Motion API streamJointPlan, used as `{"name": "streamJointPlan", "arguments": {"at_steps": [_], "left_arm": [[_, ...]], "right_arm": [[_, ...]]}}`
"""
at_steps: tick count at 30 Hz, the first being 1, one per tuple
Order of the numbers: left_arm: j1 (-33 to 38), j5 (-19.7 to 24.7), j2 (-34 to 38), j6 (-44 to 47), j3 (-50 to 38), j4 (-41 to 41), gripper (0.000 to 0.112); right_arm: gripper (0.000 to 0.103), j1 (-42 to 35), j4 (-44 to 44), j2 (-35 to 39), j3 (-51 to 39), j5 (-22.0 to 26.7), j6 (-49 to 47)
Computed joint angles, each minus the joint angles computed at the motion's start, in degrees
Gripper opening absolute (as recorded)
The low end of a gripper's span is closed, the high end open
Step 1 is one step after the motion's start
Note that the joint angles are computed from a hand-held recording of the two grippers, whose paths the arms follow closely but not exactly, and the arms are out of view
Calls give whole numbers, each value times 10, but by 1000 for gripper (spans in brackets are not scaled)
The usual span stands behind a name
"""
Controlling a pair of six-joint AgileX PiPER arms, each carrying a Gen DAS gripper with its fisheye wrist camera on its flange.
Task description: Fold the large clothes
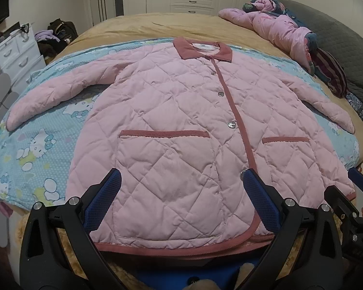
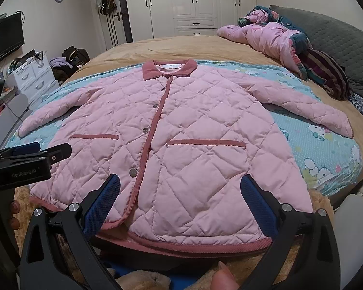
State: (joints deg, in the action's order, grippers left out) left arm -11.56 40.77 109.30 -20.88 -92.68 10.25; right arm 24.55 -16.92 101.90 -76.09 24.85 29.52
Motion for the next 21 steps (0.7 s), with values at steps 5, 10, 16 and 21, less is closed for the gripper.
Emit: {"name": "streamJointPlan", "arguments": {"at_steps": [5, 10, 16, 21], "left_arm": [[1, -5, 1, 3, 4, -1, 94], [0, -4, 1, 2, 2, 0, 94], [-1, -2, 2, 0, 1, 2, 94], [-2, -4, 2, -2, 2, 3, 94]], "right_arm": [[99, 4, -12, -1, -1, 2, 14], [99, 4, -12, 0, -2, 3, 13], [99, 5, -17, 0, -2, 2, 19], [99, 5, -20, -1, -2, 3, 22]]}}
